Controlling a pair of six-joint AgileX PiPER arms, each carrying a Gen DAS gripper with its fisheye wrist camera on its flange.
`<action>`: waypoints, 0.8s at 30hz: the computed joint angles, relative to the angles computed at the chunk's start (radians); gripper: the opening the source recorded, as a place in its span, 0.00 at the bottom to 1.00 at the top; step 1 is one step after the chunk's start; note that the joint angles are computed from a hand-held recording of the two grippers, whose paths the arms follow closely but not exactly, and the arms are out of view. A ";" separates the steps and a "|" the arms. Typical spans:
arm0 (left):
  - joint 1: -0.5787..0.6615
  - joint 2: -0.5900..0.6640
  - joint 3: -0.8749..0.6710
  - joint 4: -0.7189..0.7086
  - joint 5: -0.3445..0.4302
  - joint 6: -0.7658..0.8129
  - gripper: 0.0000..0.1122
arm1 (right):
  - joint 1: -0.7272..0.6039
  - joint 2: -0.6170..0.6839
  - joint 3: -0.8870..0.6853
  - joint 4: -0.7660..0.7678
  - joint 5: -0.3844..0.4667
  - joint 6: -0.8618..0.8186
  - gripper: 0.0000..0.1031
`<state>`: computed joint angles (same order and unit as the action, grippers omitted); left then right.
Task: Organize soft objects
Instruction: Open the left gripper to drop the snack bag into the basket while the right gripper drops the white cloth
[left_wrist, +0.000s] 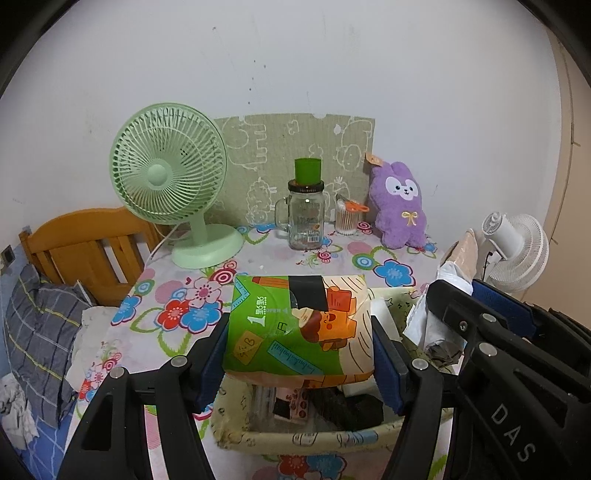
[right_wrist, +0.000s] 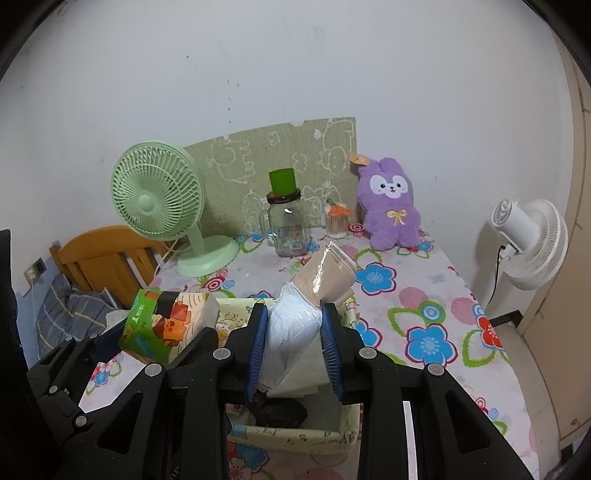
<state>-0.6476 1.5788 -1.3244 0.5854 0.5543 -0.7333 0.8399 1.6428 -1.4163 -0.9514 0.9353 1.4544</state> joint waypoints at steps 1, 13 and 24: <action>0.003 0.009 -0.006 -0.008 -0.003 0.006 0.62 | -0.011 0.007 -0.002 0.007 -0.009 -0.008 0.32; 0.052 0.106 -0.070 -0.171 -0.017 0.154 0.67 | -0.087 0.057 -0.010 0.064 -0.096 -0.070 0.32; 0.072 0.124 -0.073 -0.173 -0.008 0.181 0.79 | -0.113 0.114 -0.050 0.116 -0.170 -0.156 0.32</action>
<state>-0.5758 1.7031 -1.3979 0.4126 0.5468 -0.5526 0.7267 1.7573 -1.4659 -0.8351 0.7654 1.2986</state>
